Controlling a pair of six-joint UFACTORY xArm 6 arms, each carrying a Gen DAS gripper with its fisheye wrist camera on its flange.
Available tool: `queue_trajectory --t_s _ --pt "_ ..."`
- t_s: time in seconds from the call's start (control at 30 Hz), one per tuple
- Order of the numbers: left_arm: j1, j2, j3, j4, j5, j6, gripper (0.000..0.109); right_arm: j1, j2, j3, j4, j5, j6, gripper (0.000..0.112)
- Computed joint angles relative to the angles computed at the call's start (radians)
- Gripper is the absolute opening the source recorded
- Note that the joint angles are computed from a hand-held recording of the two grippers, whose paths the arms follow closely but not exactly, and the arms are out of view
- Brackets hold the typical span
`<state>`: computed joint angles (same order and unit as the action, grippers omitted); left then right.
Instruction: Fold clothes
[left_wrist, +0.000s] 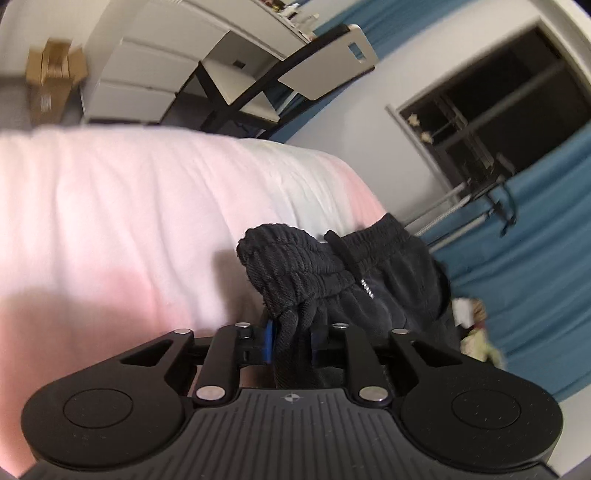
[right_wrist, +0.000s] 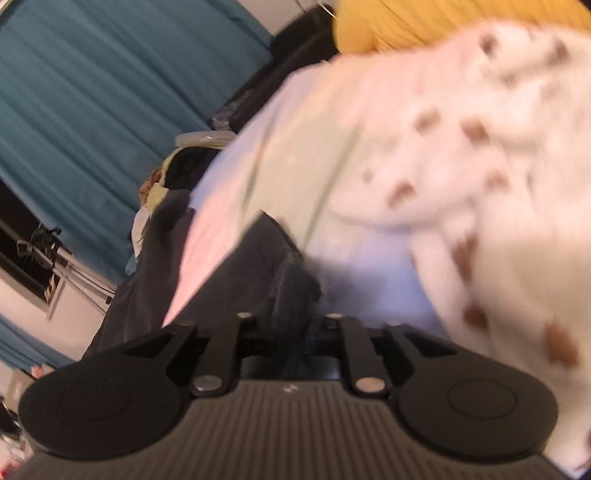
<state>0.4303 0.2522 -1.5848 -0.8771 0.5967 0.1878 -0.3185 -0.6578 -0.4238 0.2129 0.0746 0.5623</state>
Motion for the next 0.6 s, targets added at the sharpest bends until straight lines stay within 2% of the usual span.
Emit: queue_trajectory --t_s 0.03,0.07,0.1,0.13,0.17,0.2,0.23,0.3,0.4,0.53,0.6 --pt "-0.002 -0.017 0.009 0.041 -0.001 -0.003 0.041 -0.021 -0.021 0.004 -0.101 0.011 0.049 0.049" --pt "-0.004 -0.036 0.02 0.081 -0.004 -0.003 0.056 -0.04 -0.051 0.018 -0.194 0.01 0.093 0.054" --pt "-0.014 -0.076 0.062 0.101 -0.045 0.029 0.062 -0.062 -0.068 0.015 -0.289 0.003 0.143 0.054" --pt "-0.032 -0.111 0.102 0.141 -0.116 0.046 0.063 -0.077 -0.069 0.001 -0.371 -0.011 0.192 0.055" --pt "-0.052 -0.162 0.167 0.151 -0.211 0.093 0.071 -0.091 -0.067 -0.012 -0.464 -0.028 0.258 0.058" --pt "-0.072 -0.199 0.208 0.119 -0.28 0.165 0.079 -0.102 -0.065 -0.025 -0.525 -0.045 0.294 0.058" --pt "-0.093 -0.234 0.24 0.067 -0.336 0.256 0.08 -0.099 -0.035 -0.058 -0.544 -0.067 0.303 0.058" --pt "-0.128 -0.285 0.258 0.01 -0.339 0.353 0.08 -0.055 0.075 -0.159 -0.456 -0.118 0.234 0.058" --pt "-0.215 -0.331 0.248 -0.014 -0.331 0.42 0.08 0.073 0.295 -0.362 -0.142 -0.152 0.097 0.058" --pt "-0.359 -0.302 0.162 0.065 -0.279 0.311 0.08 0.194 0.59 -0.673 0.258 -0.069 0.004 0.052" --pt "-0.436 -0.273 0.127 0.114 -0.276 0.264 0.08 0.22 0.704 -0.78 0.304 -0.057 -0.002 0.05"
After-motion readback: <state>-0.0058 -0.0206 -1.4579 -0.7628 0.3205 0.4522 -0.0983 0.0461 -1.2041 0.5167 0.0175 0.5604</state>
